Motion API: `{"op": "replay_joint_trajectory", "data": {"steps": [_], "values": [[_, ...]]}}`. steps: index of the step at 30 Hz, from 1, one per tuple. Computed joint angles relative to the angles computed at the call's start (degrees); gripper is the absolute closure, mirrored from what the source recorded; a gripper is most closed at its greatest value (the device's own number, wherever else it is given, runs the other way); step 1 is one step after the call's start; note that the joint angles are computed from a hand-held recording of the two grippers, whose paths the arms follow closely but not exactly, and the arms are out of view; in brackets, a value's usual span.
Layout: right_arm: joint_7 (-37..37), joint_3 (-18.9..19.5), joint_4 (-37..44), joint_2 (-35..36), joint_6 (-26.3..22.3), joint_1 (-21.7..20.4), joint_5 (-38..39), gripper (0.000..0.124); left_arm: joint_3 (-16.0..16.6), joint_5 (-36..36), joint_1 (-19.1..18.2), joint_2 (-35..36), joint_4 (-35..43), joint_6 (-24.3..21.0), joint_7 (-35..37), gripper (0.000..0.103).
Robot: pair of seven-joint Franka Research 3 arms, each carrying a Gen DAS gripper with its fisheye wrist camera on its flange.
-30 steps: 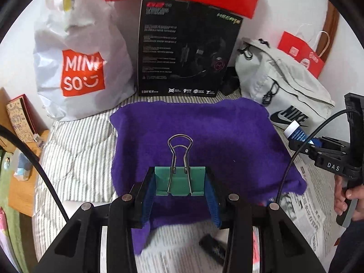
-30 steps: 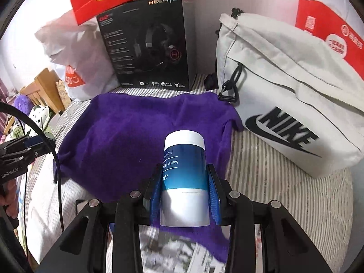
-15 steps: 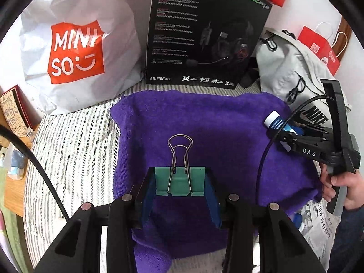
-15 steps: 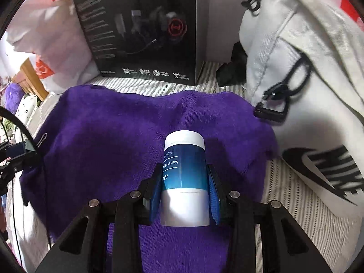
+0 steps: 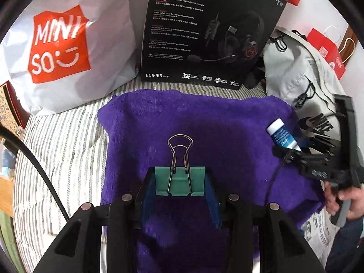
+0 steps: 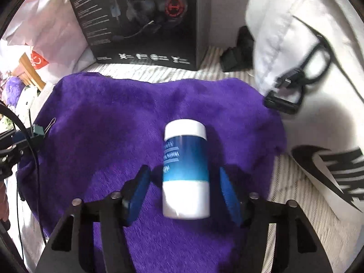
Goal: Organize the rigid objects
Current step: 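Place the clip on the purple towel with the left tool while the right tool sets the bottle there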
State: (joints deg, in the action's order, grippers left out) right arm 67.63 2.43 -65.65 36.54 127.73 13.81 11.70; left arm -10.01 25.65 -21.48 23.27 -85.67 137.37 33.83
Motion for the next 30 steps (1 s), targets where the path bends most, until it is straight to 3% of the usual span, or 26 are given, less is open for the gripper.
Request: {"op": "replay_joint_trajectory", "data": {"steps": [5,10,15,19,23,26,30], "values": [[-1.0,0.4,-6.2,-4.7,2.6,-1.4,2.2,0.061,0.5,0.3,-0.4,3.2,4.5,-1.0,0.8,0.064],[-2.1,0.2,-15.6,-12.2,5.9,-2.0,3.0,0.06,1.4,0.6,-1.9,8.1,12.0,-7.1,2.4,0.064],[-5.4,0.9,-24.5,-19.2,8.0,-3.9,8.1,0.055,1.7,-0.1,-2.5,10.5,15.1,-8.5,3.7,0.064],[-3.5,-0.1,-25.7,-20.8,6.5,-3.6,7.5,0.055,1.5,-1.4,-2.3,12.0,18.1,-10.8,6.6,0.064],[-2.7,-0.3,-27.8,-22.3,7.8,-3.5,7.6,0.055,2.1,-1.2,-3.3,14.1,21.9,-13.9,8.6,0.064],[-2.3,-0.2,-29.1,-23.5,7.9,-3.7,8.8,0.055,2.1,-1.4,-3.8,15.7,24.6,-15.4,10.7,0.054],[-2.6,0.0,-30.6,-25.0,8.6,-3.6,9.7,0.055,2.8,-0.8,-4.9,16.1,25.3,-16.6,11.0,0.052]]}}
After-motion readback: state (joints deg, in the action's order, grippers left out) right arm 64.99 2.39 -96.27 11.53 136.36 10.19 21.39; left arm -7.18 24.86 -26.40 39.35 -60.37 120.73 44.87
